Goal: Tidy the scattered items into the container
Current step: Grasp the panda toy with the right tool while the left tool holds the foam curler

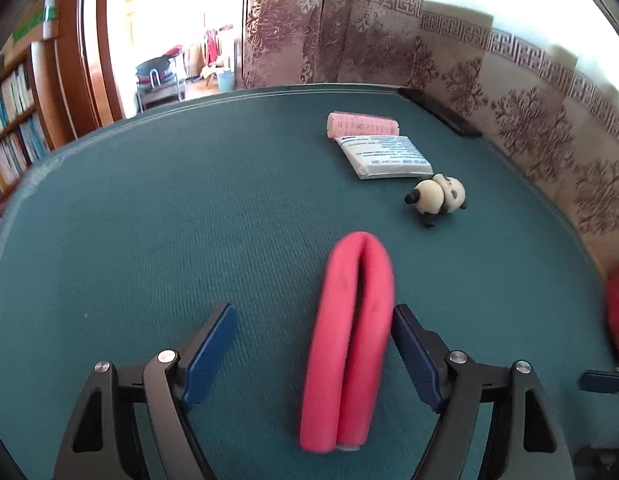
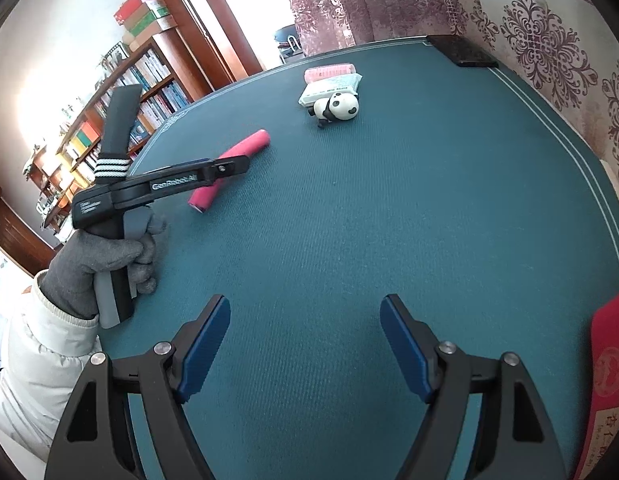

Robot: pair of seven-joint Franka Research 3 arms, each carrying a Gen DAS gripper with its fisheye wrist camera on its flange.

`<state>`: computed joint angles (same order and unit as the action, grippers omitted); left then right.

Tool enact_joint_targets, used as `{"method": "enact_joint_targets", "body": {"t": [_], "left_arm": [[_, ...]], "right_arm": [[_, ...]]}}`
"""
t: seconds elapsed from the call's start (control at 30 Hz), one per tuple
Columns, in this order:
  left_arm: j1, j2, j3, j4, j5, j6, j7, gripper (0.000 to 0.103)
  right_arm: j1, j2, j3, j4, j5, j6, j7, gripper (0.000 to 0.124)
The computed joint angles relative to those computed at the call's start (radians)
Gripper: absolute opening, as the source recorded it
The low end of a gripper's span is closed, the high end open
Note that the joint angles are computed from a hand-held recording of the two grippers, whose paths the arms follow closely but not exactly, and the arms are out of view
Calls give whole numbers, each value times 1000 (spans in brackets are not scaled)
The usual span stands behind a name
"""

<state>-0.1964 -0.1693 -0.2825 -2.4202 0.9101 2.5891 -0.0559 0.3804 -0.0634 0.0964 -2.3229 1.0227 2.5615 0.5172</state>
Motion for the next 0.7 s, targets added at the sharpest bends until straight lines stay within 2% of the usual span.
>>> {"method": "enact_joint_targets", "body": {"t": [0.03, 0.07, 0.13, 0.17, 0.37, 0.5, 0.7], "left_arm": [[0, 7, -2, 9, 1, -14, 4, 79], [-1, 8, -5, 12, 6, -28, -1, 71], [-2, -3, -8, 5, 30, -30, -27, 47], [-2, -11, -6, -4, 36, -19, -36, 26], [16, -46, -12, -43, 80, 40, -126, 26], [28, -63, -12, -64, 86, 60, -165, 26], [31, -62, -20, -62, 83, 48, -170, 26]], "right_arm": [[0, 2, 1, 1, -2, 2, 2, 81], [1, 4, 2, 4, -2, 4, 2, 81], [2, 14, 3, 18, 0, 7, 3, 81], [3, 23, 5, 32, 5, 12, 3, 81], [5, 121, 29, 163, 25, 53, 21, 81], [8, 229, 57, 290, -5, 106, 93, 81], [34, 406, 70, 490, -222, 180, 323, 81]]}}
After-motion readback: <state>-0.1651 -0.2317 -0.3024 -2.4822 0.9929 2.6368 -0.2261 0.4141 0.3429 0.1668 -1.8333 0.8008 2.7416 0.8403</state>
